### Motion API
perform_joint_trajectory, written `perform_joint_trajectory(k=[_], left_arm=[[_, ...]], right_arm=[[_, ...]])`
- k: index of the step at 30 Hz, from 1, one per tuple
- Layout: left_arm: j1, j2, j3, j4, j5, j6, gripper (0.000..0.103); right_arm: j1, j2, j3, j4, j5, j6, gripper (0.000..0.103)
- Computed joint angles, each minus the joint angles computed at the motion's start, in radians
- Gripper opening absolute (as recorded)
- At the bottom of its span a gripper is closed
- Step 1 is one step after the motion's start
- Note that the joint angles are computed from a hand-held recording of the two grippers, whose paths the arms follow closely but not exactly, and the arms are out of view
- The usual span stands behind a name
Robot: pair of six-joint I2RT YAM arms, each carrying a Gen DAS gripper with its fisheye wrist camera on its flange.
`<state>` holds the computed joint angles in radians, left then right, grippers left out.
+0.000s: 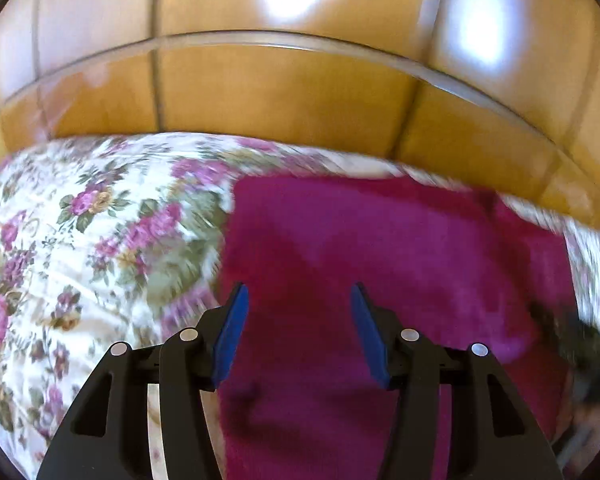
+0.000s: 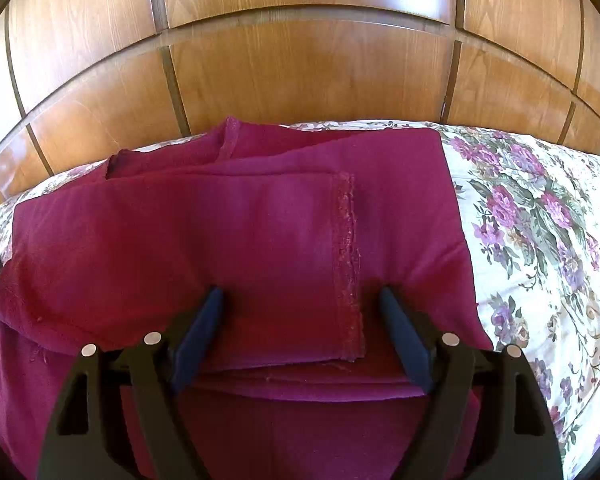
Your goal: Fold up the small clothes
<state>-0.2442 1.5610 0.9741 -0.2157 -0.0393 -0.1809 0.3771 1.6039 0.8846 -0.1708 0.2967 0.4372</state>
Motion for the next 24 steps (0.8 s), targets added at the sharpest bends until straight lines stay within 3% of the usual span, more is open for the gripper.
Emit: perform_joint_trajectory(k=[2, 4, 9, 11, 15, 18, 24], left_arm=[[-0.052, 0.044, -0.016, -0.012, -0.096, 0.045, 0.052], [-0.058, 0.072, -0.039, 0.035, -0.103, 0.035, 0.053], [-0.092, 0.050, -0.011, -0.038, -0.161, 0.007, 0.054], [-0.089, -0.036, -0.052, -0.073, -0.135, -0.019, 0.054], [-0.108, -0.221, -0.155, -0.118, -0.123, -0.032, 0.054], [-0.135, -0.380, -0.245, -0.165, -0.137, -0.028, 0.054], [-0.146, -0.587, -0.370, -0.245, -0.117, -0.035, 0.054]], right_arm=[[0.000, 0.000, -0.001, 0.001, -0.001, 0.000, 0.081], [0.001, 0.002, 0.002, -0.003, -0.002, 0.001, 0.082], [-0.003, 0.002, 0.005, -0.005, -0.008, -0.004, 0.084], [0.000, -0.001, 0.012, -0.022, -0.003, 0.002, 0.086], [0.023, -0.057, 0.019, -0.107, -0.011, 0.023, 0.100], [0.055, -0.164, -0.043, -0.137, 0.004, 0.033, 0.100], [0.090, -0.397, -0.163, -0.323, 0.046, 0.044, 0.100]])
